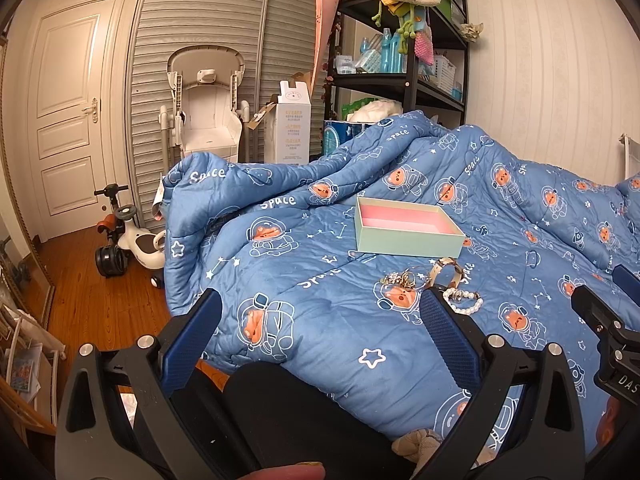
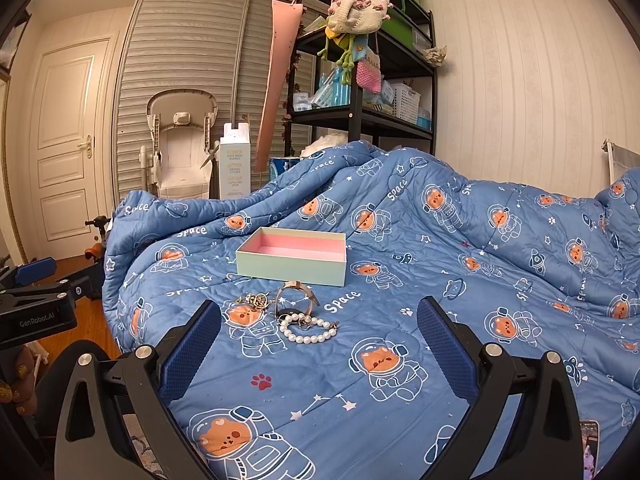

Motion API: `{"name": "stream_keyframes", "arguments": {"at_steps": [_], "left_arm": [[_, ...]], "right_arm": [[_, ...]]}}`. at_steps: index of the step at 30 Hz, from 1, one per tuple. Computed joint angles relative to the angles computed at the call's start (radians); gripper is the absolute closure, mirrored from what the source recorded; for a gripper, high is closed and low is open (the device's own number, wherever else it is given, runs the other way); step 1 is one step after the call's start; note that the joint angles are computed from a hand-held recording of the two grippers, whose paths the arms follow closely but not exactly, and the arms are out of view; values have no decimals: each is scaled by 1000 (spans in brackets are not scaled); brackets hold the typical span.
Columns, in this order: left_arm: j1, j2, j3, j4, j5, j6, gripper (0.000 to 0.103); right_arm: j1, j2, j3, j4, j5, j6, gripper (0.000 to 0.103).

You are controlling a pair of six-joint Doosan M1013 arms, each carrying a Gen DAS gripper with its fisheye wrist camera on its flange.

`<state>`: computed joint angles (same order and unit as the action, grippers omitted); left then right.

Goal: Organize jewelry

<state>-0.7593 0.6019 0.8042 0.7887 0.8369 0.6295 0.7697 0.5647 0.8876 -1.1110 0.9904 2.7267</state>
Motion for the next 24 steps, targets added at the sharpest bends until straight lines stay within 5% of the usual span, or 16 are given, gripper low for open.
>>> {"name": "stream_keyframes", "arguments": {"at_steps": [10,18,24], "left_arm": [[6,8,-11,-47,23,15,6],[31,41,-76,-242,81,129,6],[48,111,-192,-383,193,246,6]], "right_arm": [[-14,17,-28,105,8,-70,6],[-48,62,-128,381,84,-269,6],[-110,95,-181,625,131,-336,6]]}}
